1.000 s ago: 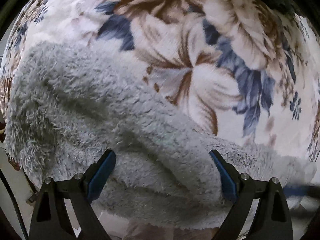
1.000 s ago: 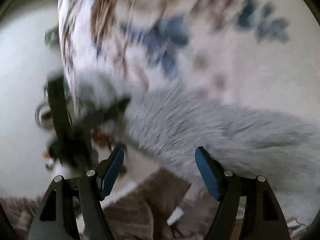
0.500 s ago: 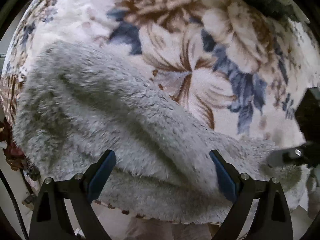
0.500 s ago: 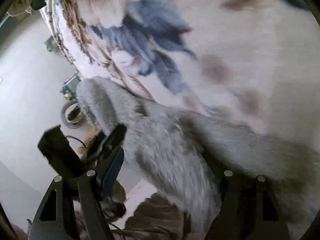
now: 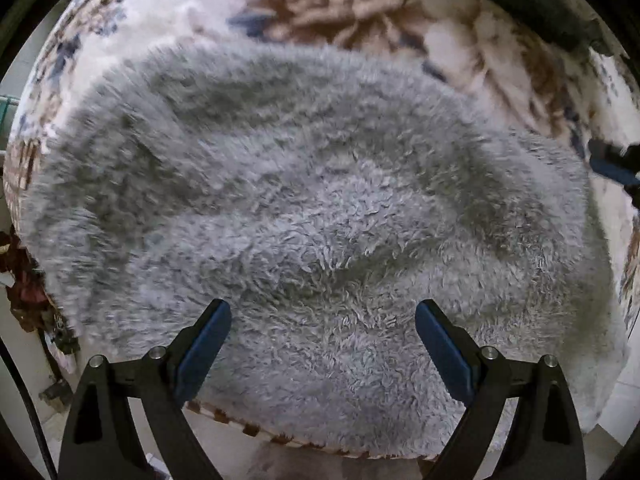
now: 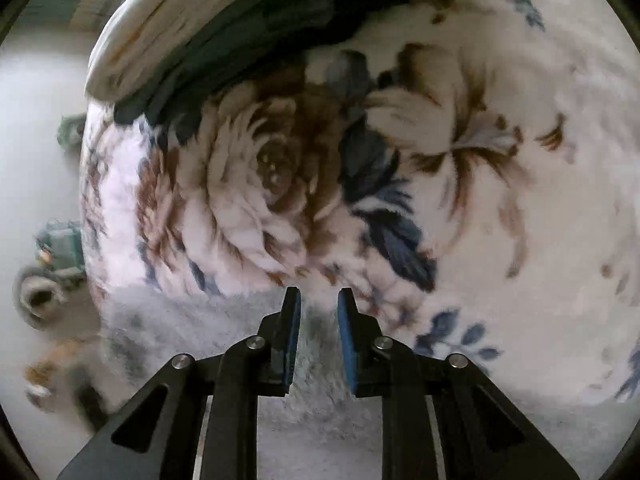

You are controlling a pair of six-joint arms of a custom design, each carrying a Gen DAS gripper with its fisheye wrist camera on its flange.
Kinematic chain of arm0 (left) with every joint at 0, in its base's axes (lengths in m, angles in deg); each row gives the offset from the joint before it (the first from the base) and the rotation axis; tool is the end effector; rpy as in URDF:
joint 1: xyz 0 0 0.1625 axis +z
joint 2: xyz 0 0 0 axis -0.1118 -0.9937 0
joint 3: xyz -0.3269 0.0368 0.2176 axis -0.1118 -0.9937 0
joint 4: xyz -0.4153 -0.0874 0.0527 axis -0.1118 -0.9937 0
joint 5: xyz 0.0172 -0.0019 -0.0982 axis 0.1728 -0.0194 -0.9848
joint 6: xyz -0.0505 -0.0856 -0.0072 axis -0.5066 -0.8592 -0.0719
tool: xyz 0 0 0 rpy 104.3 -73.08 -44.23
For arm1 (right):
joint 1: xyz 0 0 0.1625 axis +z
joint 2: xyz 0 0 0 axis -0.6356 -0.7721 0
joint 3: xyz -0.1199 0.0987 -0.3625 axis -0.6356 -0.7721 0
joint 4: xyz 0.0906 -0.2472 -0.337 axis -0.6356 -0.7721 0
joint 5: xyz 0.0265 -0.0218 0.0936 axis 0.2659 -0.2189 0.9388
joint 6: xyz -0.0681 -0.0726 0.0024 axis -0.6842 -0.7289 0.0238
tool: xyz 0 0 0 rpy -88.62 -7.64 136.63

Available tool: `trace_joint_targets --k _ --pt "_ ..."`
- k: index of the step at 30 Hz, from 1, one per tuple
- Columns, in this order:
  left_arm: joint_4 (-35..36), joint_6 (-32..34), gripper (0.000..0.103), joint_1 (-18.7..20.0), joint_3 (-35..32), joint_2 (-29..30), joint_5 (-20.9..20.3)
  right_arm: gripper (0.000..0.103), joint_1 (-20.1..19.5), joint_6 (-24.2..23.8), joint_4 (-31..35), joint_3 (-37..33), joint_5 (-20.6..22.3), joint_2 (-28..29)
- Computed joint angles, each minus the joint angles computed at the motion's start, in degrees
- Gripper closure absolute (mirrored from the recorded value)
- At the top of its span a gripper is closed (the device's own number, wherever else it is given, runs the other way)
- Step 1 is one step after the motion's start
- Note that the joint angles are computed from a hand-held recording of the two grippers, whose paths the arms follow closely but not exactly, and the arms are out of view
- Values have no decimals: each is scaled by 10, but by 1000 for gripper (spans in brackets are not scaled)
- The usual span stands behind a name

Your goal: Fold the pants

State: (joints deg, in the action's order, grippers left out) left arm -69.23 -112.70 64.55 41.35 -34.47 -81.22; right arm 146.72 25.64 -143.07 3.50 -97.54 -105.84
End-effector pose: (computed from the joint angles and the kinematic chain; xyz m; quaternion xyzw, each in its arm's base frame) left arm -0.1480 -0.5938 0.4052 -0.0379 0.9109 0.0627 0.4061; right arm 0.3385 -0.7074 0.1560 -0.1760 -0.9785 0.0124 0.1066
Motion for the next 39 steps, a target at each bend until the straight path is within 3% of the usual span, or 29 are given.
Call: trace_joint_targets --k 1,3,5,7,8,9,10,13,16,19,20,22,24,26,29,32,36,39 --pt "-1 3 9 2 1 1 -2 70 -11 16 -9 11 41 -7" --pt "-4 7 9 4 4 1 -1 40 -26 23 -11 17 74 -13" --pt "-3 15 9 5 5 4 2 32 -29 0 24 -9 75 9" --pt "-1 16 9 6 7 5 5 32 -25 -12 86 -53 92 51" --pt "-3 17 9 7 9 7 5 40 -26 -27 111 -75 101 70" --pt "-2 18 9 10 11 8 7 75 -21 -42 133 -96 90 88" --pt "-2 18 9 12 15 7 5 86 -10 -57 164 -129 58 110" --pt "-1 25 9 20 17 12 5 92 14 -39 138 -154 -36 120" --pt "-18 24 0 34 52 -8 -12 92 9 -33 128 -153 -8 122" --pt "-55 32 0 48 82 -23 -15 89 21 -61 154 -166 -27 122" --pt "-59 33 0 50 85 -23 -15 84 25 -69 136 -145 -32 107" --pt "-60 33 0 55 83 -19 -11 64 38 -77 74 -89 -66 62" --pt "-70 29 0 60 85 -16 -2 11 52 -86 -19 -6 -101 -2" --pt "-80 24 0 60 80 -4 13 7 62 -79 -95 67 -121 -58" --pt "-59 -23 0 29 106 -14 10 7 75 -26 -118 139 -158 -122" --pt "-50 -55 0 -22 107 -25 21 7 91 64 -130 247 -205 -224" --pt "-48 -45 0 -110 107 -16 13 7 111 267 -115 430 -246 -409" --pt "-79 -11 0 -166 129 -2 -33 7 127 427 -37 535 -282 -560"
